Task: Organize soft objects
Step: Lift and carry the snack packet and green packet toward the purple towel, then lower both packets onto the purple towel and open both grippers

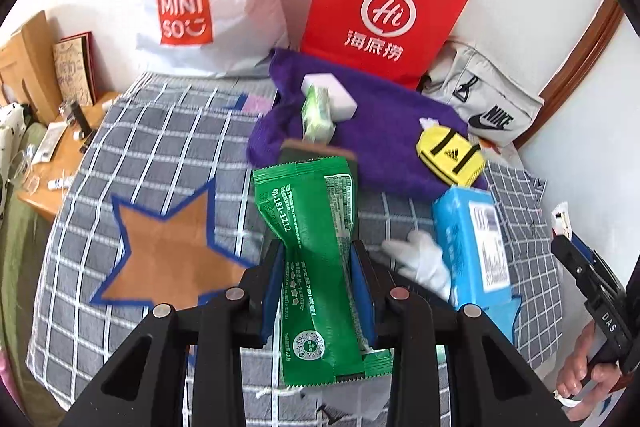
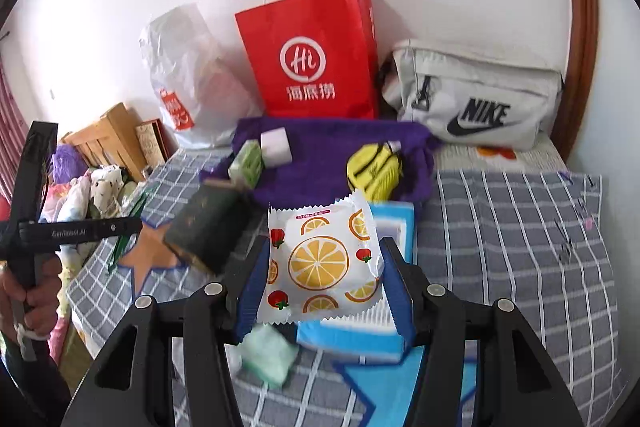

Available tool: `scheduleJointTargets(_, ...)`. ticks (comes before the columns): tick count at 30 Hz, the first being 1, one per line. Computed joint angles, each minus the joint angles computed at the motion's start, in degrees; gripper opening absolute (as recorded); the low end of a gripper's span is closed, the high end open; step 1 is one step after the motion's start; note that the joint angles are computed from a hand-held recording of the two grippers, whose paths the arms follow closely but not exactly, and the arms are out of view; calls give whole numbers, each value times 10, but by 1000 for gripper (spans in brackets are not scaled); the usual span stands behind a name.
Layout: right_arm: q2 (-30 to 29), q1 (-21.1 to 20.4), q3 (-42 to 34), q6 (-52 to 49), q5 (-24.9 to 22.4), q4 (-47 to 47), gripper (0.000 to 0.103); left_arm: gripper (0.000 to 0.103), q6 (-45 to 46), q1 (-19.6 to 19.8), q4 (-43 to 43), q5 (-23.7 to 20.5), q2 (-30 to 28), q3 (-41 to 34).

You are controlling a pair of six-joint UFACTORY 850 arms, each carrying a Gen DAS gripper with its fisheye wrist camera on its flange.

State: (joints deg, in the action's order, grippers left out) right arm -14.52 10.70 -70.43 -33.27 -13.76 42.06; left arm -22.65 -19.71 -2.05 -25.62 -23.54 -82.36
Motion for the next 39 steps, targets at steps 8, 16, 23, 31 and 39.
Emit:
scheduleJointTargets(8,-74,1,-102,5,-15,-9,54,31,17,12,-16,-24,-58,-97)
scheduleJointTargets(16,-163,0,-222,46,-44,-56,54,31,33,24,-35,-56,-125,-197)
scheduleJointTargets(23,-236,-5,-316,46,-71,-63,54,31,33,26,-36,-91,-190,-289)
scheduleJointTargets(31,-305,-17,-389,25,-118,-31,54,31,64,23,-60,-150,-293,-438)
scheduleJointTargets(39,-349,-23,-434,46,-169,-81,54,31,78,22,-80,-239,-422,-628)
